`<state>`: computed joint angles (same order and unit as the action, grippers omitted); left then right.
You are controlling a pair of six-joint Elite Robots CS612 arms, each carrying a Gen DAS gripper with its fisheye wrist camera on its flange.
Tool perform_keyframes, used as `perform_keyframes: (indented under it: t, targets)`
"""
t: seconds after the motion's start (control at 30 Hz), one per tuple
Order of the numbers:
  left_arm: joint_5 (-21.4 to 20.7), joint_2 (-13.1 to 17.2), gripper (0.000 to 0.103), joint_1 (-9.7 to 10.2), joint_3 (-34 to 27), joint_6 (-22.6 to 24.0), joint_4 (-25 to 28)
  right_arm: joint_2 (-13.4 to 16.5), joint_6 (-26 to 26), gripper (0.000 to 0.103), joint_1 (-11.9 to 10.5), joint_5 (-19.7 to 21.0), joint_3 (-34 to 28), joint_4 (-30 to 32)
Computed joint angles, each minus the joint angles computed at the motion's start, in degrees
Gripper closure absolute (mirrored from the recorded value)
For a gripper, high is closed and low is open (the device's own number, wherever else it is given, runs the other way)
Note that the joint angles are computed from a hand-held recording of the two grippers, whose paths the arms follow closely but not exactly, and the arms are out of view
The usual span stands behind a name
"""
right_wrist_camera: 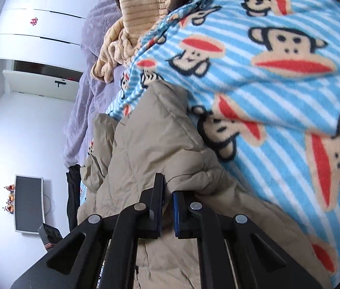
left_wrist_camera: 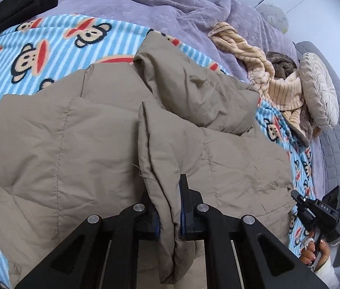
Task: Fold large clothes
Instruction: 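Grasp the jacket hem with both tools to lift it toward the collar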
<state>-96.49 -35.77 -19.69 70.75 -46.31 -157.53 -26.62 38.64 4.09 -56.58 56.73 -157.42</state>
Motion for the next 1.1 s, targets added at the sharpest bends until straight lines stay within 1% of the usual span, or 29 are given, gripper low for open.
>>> perform_keyframes:
  t: [0.07, 0.1, 0.13, 0.2, 0.27, 0.37, 0.43, 0.47, 0.5, 0.6, 0.63, 0.73, 0.77, 0.8, 0.83, 0.87, 0.97, 1.03, 1.1]
  targets:
    - [0.48, 0.21, 0.09, -0.19, 0.16, 0.95, 1.32, 0.55, -5.11, 0.096, 0.45, -2.01, -2.35, 3.31]
    - [0.49, 0.33, 0.09, -0.24, 0.4, 0.97, 1.36, 0.9, -8.38, 0.096, 0.78, -3.57, -3.63, 5.83]
    - [0.28, 0.37, 0.09, -0.27, 0.88, 0.74, 0.85, 1.34, -10.31, 0.096, 0.95, -4.62, -4.69, 8.09]
    - [0.43, 0.42, 0.089, -0.38, 1.28, 0.44, 0.41, 2.23, -10.83, 0.095, 0.81, -4.87, -5.73, 11.08]
    - [2.03, 0.07, 0.089, -0.68, 1.61, 0.95, 0.93, 2.57, -10.1, 0.095, 0.39, -4.26, -5.08, 11.6]
    - [6.47, -1.15, 0.08, -1.35, 2.08, 2.4, 3.87, 2.04, -8.32, 0.097, -0.13, -2.29, -2.86, 9.4]
    - [11.6, -2.45, 0.06, -2.03, 3.08, 2.75, 5.67, 1.28, -9.19, 0.094, -0.32, -1.68, -1.91, 9.99]
    - [14.26, -3.16, 0.056, -2.33, 3.78, 2.86, 6.26, 0.77, -10.24, 0.092, -0.4, -1.49, -1.47, 10.86]
    - [16.54, -3.79, 0.055, -2.57, 4.38, 2.89, 6.72, 0.2, -11.22, 0.092, -0.36, -1.91, -1.08, 11.79]
    - [18.4, -5.31, 0.055, -2.47, 6.36, 3.5, 5.41, -2.32, -13.23, 0.091, -0.21, -4.71, 1.68, 12.49]
    - [18.55, -5.64, 0.055, -2.43, 6.72, 4.1, 4.91, -3.33, -13.44, 0.091, -0.2, -6.04, 3.03, 12.07]
    - [17.63, -5.83, 0.055, -2.45, 6.58, 7.15, 2.47, -6.03, -13.48, 0.091, 0.23, -13.1, 6.44, 9.25]
    - [16.91, -5.6, 0.055, -2.51, 6.11, 8.34, 1.77, -6.64, -14.1, 0.09, 0.37, -15.42, 7.16, 8.02]
    - [16.2, -5.31, 0.055, -2.61, 5.51, 9.26, 1.4, -6.88, -14.91, 0.09, 0.46, -16.93, 7.22, 7.29]
    - [15.56, -4.82, 0.055, -2.73, 4.67, 10.02, 1.34, -6.76, -15.76, 0.09, 0.54, -17.49, 6.66, 7.03]
    - [15.08, -4.19, 0.055, -2.89, 3.6, 10.55, 1.78, -6.37, -17.16, 0.09, 0.53, -17.07, 5.52, 7.3]
    - [14.28, -2.22, 0.055, -3.22, 0.71, 10.55, 3.98, -4.35, -21.28, 0.091, 1.01, -14.57, 0.8, 8.99]
    - [15.12, -1.08, 0.055, -3.51, -0.72, 9.59, 6.58, -2.5, -26.51, 0.091, 1.82, -14.04, -3.24, 11.43]
    - [15.14, -0.17, 0.055, -3.35, -1.3, 8.33, 8.18, -0.16, -31.97, 0.091, 2.77, -14.68, -7.9, 16.1]
